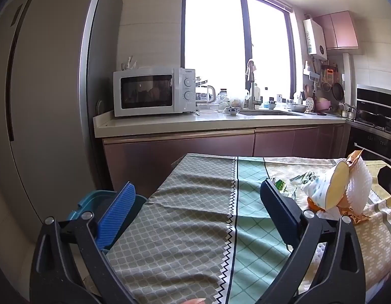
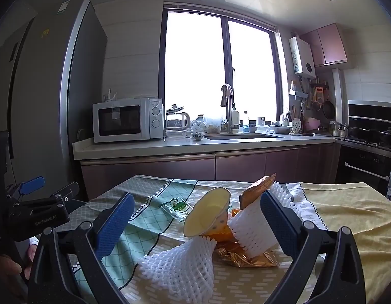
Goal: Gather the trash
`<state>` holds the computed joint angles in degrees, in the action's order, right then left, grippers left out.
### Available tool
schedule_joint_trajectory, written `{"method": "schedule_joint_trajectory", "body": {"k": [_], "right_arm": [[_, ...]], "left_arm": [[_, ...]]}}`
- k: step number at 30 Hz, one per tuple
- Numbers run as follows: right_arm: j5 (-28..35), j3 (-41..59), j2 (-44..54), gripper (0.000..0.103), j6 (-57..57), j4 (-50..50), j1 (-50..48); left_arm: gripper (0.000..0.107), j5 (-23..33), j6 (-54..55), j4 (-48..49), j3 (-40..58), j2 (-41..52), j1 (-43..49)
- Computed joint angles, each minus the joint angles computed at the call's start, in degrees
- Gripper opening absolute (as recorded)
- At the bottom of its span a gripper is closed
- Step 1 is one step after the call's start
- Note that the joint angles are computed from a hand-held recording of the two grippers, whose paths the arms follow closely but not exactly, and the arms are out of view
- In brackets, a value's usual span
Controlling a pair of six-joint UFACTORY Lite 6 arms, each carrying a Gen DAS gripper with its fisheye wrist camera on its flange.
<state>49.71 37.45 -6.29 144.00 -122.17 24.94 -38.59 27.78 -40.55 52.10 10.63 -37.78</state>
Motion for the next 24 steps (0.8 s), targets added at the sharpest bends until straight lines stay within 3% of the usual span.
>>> {"method": "schedule_joint_trajectory", "body": {"k": [24], "right_arm": [[0.8, -0.9, -0.8, 0.096, 0.8, -0.8, 0.3]], "left_arm": [[0.097, -0.9, 0.7, -1.2, -0.4, -0.8, -1.1]]}}
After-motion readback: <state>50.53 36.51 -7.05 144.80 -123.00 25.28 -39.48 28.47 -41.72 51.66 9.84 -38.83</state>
